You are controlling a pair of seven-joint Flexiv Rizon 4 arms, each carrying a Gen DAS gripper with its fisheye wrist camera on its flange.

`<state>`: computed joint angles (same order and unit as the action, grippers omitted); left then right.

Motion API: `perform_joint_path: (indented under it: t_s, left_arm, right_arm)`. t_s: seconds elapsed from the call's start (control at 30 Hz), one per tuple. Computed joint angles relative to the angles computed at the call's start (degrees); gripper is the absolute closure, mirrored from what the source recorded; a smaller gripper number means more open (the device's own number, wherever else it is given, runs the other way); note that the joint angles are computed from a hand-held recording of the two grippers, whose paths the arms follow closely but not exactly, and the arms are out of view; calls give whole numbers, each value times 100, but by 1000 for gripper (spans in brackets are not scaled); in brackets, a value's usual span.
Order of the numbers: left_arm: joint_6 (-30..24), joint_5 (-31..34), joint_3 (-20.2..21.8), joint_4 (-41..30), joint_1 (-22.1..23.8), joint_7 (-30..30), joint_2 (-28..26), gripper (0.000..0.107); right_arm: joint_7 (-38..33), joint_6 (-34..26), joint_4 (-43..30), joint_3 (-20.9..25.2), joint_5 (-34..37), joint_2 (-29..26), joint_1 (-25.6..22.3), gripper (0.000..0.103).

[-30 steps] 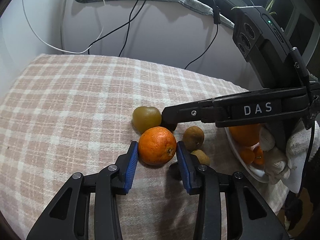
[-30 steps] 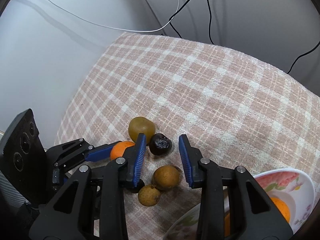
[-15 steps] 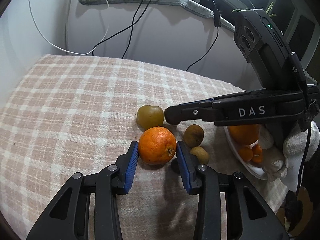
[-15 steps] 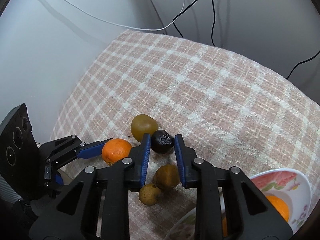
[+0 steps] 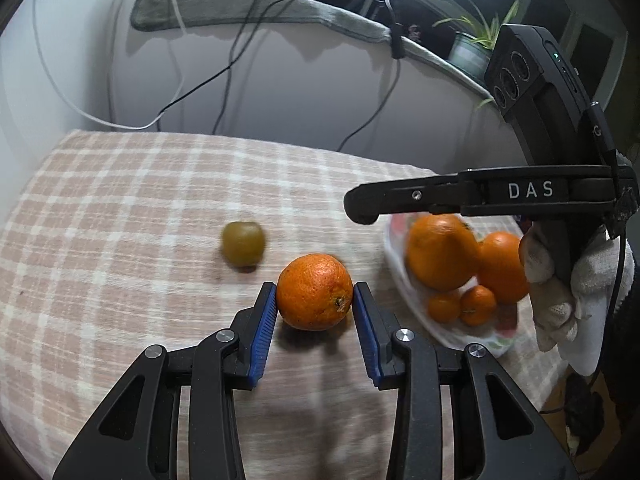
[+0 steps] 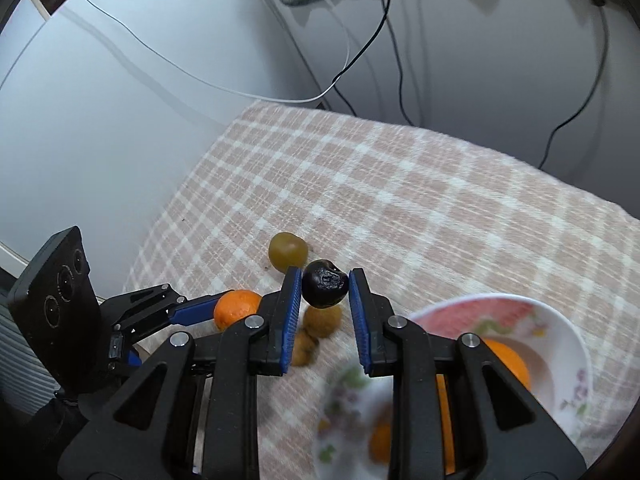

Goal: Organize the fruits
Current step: 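Carry the orange with the left gripper onto the plate while the right gripper carries the plum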

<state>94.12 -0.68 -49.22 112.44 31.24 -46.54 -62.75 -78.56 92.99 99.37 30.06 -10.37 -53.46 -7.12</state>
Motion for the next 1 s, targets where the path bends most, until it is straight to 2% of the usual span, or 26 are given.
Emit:
perform_joint_path:
  t_s: [0.23, 0.53, 1.0]
  left_arm:
    - [8, 97, -156, 170, -10, 21, 45, 70]
    - [39, 182, -175, 179, -221, 52, 19, 70]
    - [7, 132, -29, 147, -532, 53, 107, 70]
  right_arm:
    - [85, 532, 568, -116, -35, 329, -196, 78]
    - [586, 1212, 1297, -399, -404, 644, -496, 78]
    - [1530, 1766, 1799, -1045, -1115, 678, -617, 78]
